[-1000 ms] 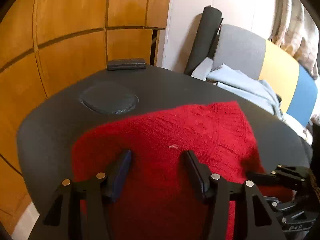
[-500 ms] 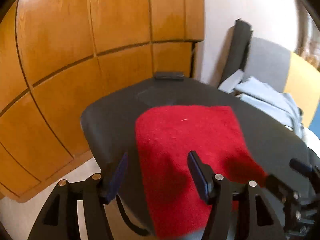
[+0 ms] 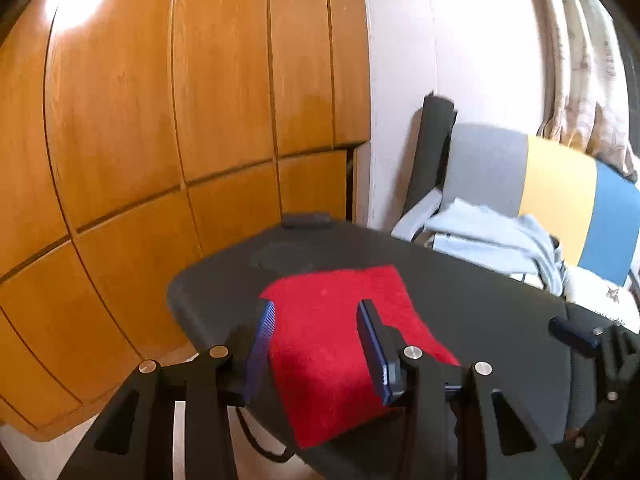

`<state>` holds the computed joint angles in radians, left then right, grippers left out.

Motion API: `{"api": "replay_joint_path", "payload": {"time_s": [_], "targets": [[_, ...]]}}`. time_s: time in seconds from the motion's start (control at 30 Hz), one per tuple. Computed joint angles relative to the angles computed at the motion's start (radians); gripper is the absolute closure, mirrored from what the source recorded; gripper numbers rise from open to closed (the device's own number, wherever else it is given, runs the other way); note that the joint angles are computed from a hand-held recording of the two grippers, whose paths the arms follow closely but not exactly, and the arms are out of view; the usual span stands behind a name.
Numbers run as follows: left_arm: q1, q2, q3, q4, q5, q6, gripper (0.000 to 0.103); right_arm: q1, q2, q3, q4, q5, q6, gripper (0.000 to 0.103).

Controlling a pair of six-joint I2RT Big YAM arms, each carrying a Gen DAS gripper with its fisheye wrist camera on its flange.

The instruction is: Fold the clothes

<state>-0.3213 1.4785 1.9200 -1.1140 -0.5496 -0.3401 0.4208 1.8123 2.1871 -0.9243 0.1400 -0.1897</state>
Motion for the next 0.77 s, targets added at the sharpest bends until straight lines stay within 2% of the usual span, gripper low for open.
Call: {"api": "replay_joint_path", "payload": {"time_s": [0.07,0.13,0.27,0.33,0.43,0.5,0.6,0.7,0.77], "targets": [[0.003,0.015,0.012,-0.033,0.003,-0.016,0.06,0.004,0.006,0.01,-0.013,0.03,0.006,0.0],[0.01,0.026,0.012,-0.052,0.017,-0.035,0.061,-0.004,0.014,0.024,-0.032,0.021,0.043,0.0],[-0.001,0.036,0.004,-0.059,-0.029,-0.04,0.061,-0.017,0.01,0.017,-0.027,-0.012,0.099,0.0],[-0.01,0.038,0.0,-0.06,-0.052,-0.045,0.06,-0.018,0.013,0.019,-0.022,-0.001,0.105,0.0],[-0.017,0.046,0.002,-0.069,-0.052,-0.049,0.06,-0.019,0.016,0.021,-0.026,0.01,0.105,0.0],[-0.015,0.049,-0.001,-0.076,-0.02,-0.056,0.06,-0.024,0.01,0.009,-0.029,0.005,0.114,0.0],[-0.016,0.05,-0.013,-0.074,-0.008,-0.058,0.06,-0.033,0.008,-0.001,-0.037,-0.005,0.133,0.0],[-0.015,0.031,-0.051,-0.033,0.009,-0.068,0.063,-0.043,0.003,-0.013,-0.041,-0.014,0.144,0.0],[-0.022,0.03,-0.059,-0.028,-0.011,-0.068,0.064,-0.051,-0.002,-0.019,-0.041,-0.023,0.152,0.0]]}}
